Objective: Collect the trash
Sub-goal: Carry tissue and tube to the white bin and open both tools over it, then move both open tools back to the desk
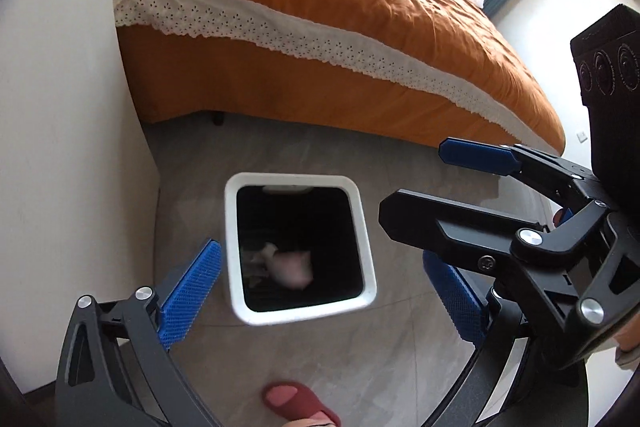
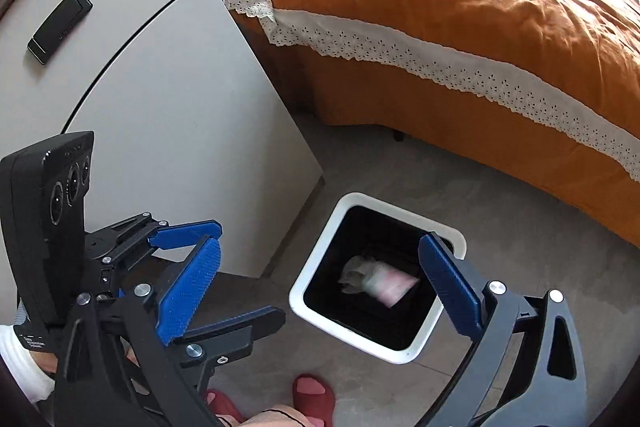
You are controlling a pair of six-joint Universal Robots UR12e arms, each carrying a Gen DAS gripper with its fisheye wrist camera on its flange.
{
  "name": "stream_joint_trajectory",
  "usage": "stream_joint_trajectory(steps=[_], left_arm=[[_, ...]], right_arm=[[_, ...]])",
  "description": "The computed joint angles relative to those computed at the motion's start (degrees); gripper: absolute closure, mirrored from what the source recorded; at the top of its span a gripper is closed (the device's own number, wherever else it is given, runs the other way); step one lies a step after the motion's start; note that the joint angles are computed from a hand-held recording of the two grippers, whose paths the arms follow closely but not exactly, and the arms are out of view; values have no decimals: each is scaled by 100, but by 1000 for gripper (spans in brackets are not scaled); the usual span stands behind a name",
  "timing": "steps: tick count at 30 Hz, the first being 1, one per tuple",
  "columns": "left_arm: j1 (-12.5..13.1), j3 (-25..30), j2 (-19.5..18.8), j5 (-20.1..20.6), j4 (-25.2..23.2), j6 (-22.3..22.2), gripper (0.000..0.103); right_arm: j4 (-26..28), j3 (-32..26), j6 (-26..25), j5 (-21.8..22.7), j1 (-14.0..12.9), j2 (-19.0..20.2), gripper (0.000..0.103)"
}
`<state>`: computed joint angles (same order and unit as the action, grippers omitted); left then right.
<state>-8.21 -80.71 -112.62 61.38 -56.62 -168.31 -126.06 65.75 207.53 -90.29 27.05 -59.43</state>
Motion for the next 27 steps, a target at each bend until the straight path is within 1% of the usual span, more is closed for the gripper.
stream_joint_trajectory(steps=[2,4,6,11,15,17,21,24,26,27], left_arm=[[1,-5,70,63,3,-5,5],[0,37,150,157,-4,-17,5],[52,-7,316,159,-17,-15,5],[169,139,693,252,62,-340,5],[295,203,1005,378,357,-764,5],[371,229,1163,479,520,-983,5],[492,243,1450,828,817,-1301,5],[547,232,1628,1152,961,-1444,5],[576,217,1745,1394,1026,-1512,5],[608,202,1806,1477,1050,-1543,5]], right_arm=[[61,-41,26,-60,30,-12,4],[171,-206,60,-164,75,-1,4],[261,-382,47,-146,90,7,4],[489,-1196,-215,-328,230,144,4],[656,-2115,-684,-437,373,385,4],[736,-2545,-882,-391,414,531,4],[864,-3485,-1280,-240,517,879,4],[875,-3961,-1531,-141,575,1078,4],[946,-4380,-1673,-24,620,1265,4],[1062,-4711,-1744,58,642,1414,4]])
